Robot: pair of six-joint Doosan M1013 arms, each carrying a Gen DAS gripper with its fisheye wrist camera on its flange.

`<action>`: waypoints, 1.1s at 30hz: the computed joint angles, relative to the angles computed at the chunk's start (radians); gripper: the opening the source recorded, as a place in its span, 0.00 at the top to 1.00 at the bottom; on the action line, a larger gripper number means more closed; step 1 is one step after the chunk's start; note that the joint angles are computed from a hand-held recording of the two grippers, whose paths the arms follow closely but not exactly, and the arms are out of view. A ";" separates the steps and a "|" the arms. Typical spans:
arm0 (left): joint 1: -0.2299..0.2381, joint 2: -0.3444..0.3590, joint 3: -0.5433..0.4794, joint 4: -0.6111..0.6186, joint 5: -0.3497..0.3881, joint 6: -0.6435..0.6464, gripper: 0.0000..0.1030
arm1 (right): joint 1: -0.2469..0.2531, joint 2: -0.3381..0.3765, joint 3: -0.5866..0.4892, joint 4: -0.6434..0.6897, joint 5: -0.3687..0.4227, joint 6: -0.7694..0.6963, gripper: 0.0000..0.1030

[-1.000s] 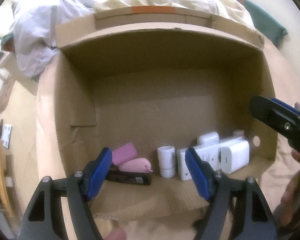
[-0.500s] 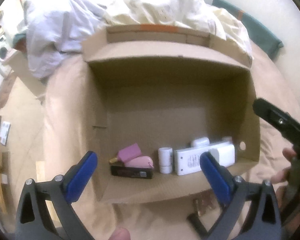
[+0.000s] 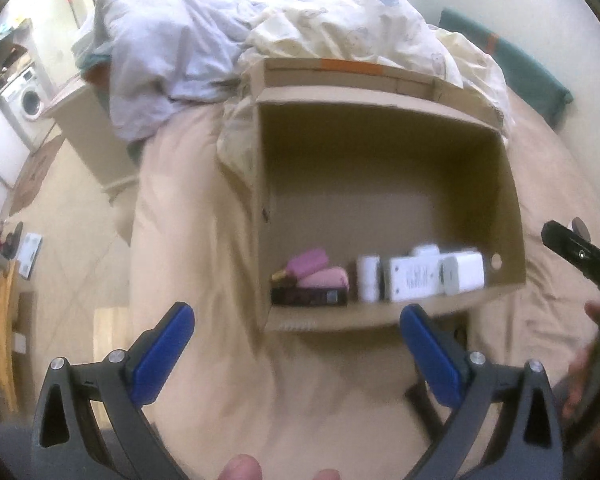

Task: Organize rigid objects
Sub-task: 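Open both tools and lift them out of the box, then grasp the pink translucent heart-shaped piece with the right tool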

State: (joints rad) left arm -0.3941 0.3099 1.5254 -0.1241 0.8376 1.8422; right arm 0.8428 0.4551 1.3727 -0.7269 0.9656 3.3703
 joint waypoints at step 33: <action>0.004 0.045 0.006 0.013 0.157 -0.081 0.01 | -0.092 0.131 -0.057 0.759 -0.119 -0.586 0.50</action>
State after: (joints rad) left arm -0.3904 0.3551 1.5317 -0.1114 0.9945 1.7608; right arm 0.7509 0.5863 1.3154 0.0325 0.8470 2.7848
